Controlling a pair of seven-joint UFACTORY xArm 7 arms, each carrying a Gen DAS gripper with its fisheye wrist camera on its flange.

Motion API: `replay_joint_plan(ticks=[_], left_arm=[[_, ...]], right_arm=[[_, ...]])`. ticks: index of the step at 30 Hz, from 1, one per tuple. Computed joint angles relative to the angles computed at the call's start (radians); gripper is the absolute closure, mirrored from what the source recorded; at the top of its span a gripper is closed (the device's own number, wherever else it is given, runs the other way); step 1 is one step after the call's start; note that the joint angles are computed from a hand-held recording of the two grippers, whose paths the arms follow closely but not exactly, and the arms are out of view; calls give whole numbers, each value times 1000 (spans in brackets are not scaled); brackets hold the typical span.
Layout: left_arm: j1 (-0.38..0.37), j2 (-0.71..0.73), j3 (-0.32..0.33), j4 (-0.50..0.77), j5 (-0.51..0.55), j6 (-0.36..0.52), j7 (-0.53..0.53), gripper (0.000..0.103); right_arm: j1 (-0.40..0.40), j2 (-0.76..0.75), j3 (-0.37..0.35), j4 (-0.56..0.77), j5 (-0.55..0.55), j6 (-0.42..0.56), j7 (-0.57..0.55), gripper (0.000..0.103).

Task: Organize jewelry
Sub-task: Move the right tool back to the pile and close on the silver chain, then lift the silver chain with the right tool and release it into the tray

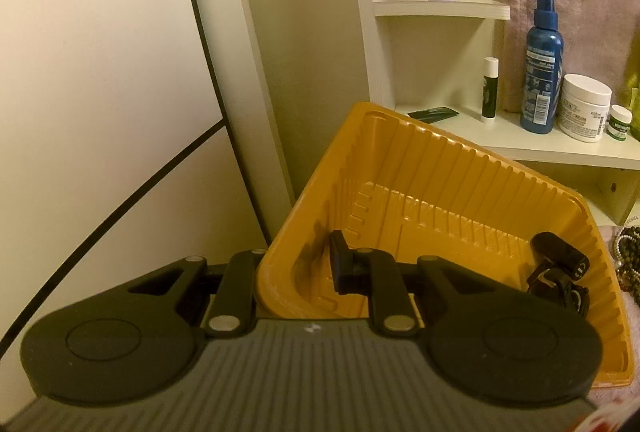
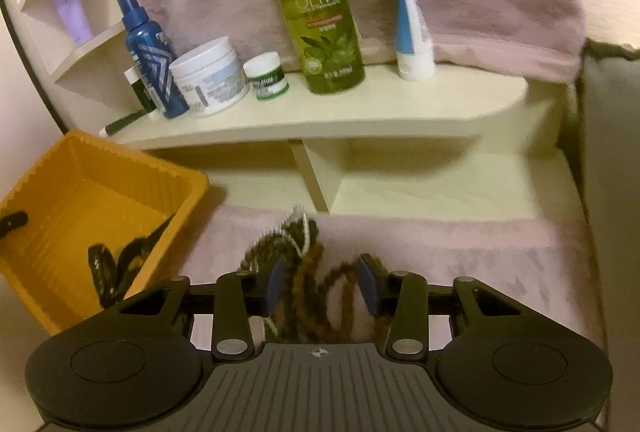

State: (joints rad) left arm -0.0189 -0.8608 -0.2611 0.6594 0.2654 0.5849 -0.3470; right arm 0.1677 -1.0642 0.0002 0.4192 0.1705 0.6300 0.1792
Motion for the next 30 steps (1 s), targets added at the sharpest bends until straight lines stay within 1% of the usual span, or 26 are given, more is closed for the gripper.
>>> replay_joint_plan(ticks=[4,8,9,11,12,15,17,21,26,30], left_arm=[[-2,3,2,2,-1,2,0,85],[-2,5,1,3,1,5,-1,85],[-2,4,1,4,0,5,-1,85],[-3,5,1,3,0,5,-2,85],[-3,5,2,3,0,4,-2,85],[-4,6,3,3,1,2,-1,85],[-2,7,1,2,2,1,-3,85],[-3,3,2,0,0,2,-5,85],[-3,2,2,-1,1,1,-5,85],[-3,1,2,-2,1,0,-4,85]], right_arm=[[27,93,-7,22,4,-73,-33,70],[28,181,7,49,-5,-113,-42,75],[25,198,10,54,-8,-118,-41,79],[26,222,12,58,-8,-127,-40,91],[35,227,5,59,-4,-130,-47,100],[42,204,8,43,-4,-160,-58,100],[61,174,-7,41,8,-165,-69,100],[73,100,-13,51,19,-169,-74,100],[76,42,-5,109,15,-133,-76,100],[70,24,8,164,11,-106,-65,100]])
